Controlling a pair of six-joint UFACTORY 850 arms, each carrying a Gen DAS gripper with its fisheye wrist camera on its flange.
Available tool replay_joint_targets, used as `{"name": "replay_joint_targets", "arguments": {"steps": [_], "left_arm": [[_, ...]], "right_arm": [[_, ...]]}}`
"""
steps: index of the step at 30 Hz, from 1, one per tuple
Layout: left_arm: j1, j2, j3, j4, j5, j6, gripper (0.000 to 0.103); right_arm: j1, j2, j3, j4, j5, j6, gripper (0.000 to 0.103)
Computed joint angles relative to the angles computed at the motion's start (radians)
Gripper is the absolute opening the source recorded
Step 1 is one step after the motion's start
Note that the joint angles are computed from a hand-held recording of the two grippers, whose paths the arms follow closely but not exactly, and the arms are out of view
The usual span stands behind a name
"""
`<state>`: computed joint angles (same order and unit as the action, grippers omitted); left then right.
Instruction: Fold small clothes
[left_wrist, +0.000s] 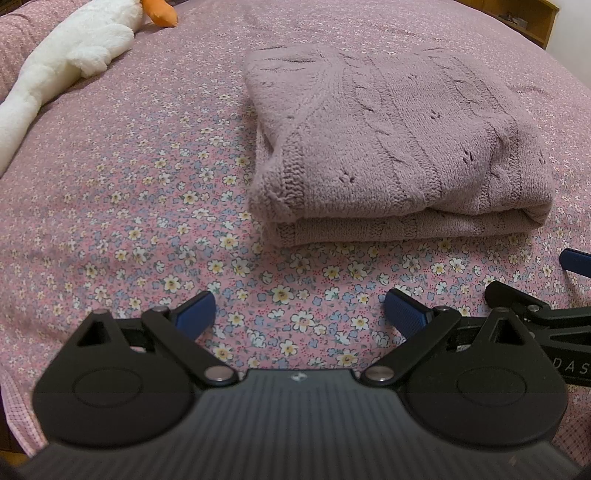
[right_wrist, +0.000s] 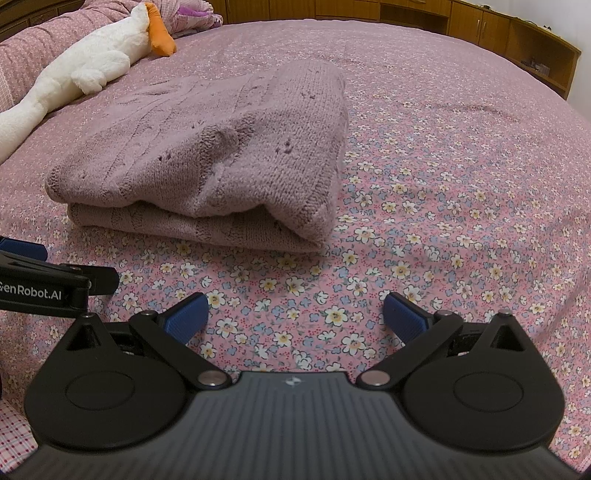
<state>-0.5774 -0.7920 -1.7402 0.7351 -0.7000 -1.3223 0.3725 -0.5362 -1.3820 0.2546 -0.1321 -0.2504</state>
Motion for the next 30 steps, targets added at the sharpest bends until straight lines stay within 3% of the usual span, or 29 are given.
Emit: {"name": "replay_joint_targets", "arguments": {"steps": [30], "left_arm": [[0.000,0.001,0.001,0.000,0.001,0.000,0.101]], "right_arm": [[-0.001,0.001,0.004,0.018,0.004,-0.018,0.103]]}}
